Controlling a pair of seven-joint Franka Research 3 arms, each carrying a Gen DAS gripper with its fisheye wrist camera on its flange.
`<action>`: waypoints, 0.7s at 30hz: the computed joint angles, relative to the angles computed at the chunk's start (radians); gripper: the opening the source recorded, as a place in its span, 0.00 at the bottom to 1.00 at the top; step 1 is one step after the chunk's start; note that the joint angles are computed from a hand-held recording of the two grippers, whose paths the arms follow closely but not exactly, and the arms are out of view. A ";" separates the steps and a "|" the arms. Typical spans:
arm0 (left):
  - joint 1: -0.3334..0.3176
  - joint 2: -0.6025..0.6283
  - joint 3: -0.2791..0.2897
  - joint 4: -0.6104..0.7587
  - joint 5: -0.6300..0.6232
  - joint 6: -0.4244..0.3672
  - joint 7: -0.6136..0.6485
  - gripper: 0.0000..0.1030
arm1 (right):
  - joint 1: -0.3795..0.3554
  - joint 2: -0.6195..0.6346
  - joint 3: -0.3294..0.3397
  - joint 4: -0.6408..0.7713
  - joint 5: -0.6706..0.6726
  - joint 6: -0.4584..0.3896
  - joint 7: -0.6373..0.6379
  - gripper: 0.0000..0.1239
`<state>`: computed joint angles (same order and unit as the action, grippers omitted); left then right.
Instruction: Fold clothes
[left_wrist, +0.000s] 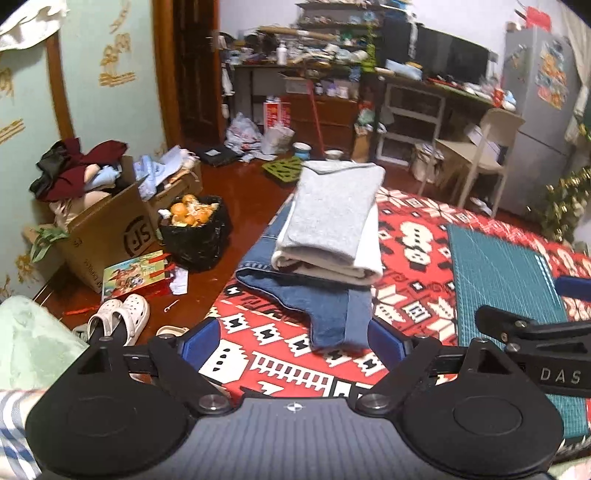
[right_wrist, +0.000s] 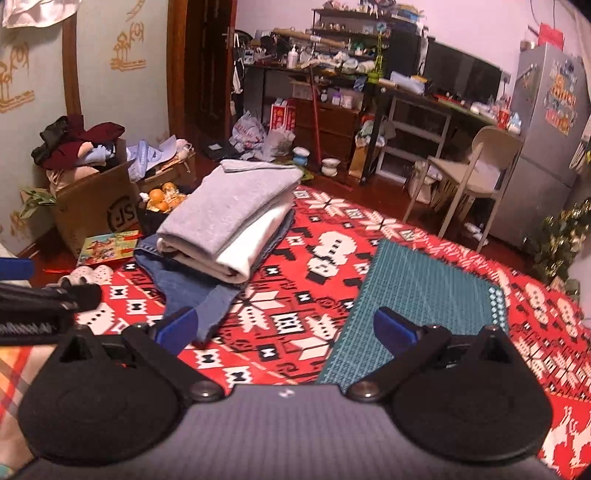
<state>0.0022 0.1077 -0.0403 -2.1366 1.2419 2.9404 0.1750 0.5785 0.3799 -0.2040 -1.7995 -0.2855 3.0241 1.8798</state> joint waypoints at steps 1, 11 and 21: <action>-0.009 -0.004 0.003 0.001 0.041 -0.024 -0.047 0.84 | -0.006 -0.001 0.010 0.004 0.006 -0.008 -0.009 0.83; 0.010 -0.005 -0.007 -0.009 -0.078 -0.028 -0.024 0.85 | -0.045 0.018 0.074 0.063 0.038 -0.113 0.012 0.83; 0.001 0.007 0.001 -0.005 -0.105 -0.038 0.002 0.85 | -0.079 0.052 0.106 0.102 0.095 -0.150 0.015 0.83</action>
